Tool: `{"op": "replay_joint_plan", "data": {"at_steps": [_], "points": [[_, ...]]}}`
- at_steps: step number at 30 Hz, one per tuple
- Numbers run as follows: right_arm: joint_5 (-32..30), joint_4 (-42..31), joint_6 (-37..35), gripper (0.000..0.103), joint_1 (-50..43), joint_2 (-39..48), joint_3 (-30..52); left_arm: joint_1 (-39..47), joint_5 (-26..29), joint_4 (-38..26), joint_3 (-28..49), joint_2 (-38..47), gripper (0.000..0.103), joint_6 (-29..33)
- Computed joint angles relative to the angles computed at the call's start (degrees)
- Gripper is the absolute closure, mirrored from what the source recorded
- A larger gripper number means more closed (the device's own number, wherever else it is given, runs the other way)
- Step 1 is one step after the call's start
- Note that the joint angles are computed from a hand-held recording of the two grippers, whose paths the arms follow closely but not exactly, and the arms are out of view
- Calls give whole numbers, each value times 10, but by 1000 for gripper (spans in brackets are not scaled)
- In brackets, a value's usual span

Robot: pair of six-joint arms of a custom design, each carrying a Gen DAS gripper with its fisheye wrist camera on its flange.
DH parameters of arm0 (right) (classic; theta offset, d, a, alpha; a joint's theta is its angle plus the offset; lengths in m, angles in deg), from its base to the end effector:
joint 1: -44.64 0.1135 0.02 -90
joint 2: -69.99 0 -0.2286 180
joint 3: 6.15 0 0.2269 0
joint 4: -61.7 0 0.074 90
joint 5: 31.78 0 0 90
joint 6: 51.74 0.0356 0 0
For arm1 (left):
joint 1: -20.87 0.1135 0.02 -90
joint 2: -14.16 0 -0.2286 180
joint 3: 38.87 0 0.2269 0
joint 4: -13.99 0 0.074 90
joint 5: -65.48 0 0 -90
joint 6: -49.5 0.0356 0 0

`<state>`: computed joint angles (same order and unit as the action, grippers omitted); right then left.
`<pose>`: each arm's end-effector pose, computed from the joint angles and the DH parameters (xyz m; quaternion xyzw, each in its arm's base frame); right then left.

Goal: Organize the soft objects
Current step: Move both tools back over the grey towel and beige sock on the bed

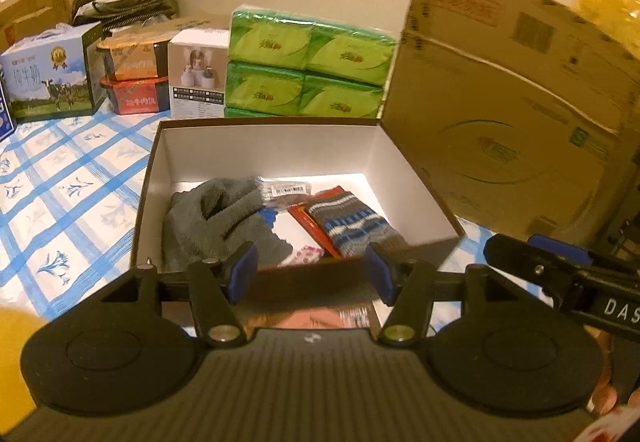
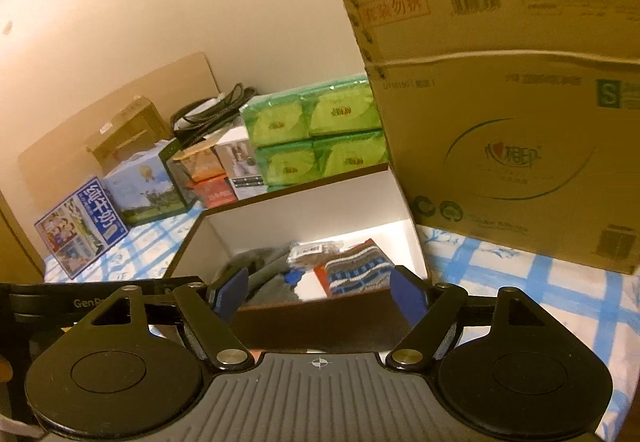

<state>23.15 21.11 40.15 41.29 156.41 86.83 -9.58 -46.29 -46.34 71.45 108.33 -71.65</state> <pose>0.3173 0.0019 0.3099 -0.1027 0.8476 0.2603 0.4508 0.2923 -0.1565 0.3300 -0.0790 0.9041 -0.0463 0.4174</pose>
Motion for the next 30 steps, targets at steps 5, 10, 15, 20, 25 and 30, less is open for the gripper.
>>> {"op": "replay_joint_plan", "data": {"at_steps": [5, 10, 15, 20, 25, 30], "points": [[-25, -22, -4, 22, -35, -102, -78, -48, -28, -21, -75, -88, 44, -19], [-56, -73, -24, 21, -70, -188, -129, -115, -71, -63, -137, -171, 43, -57], [-86, -150, -65, 21, -111, -259, -157, -191, -118, -118, -184, -238, 43, -126], [-123, -234, -109, 20, -161, -320, -181, -281, -166, -192, -212, -282, 43, -221], [-150, -330, -172, 20, -212, -365, -208, -362, -196, -262, -228, -296, 43, -330], [-161, -426, -252, 20, -252, -394, -236, -435, -202, -313, -251, -302, 43, -441]]}}
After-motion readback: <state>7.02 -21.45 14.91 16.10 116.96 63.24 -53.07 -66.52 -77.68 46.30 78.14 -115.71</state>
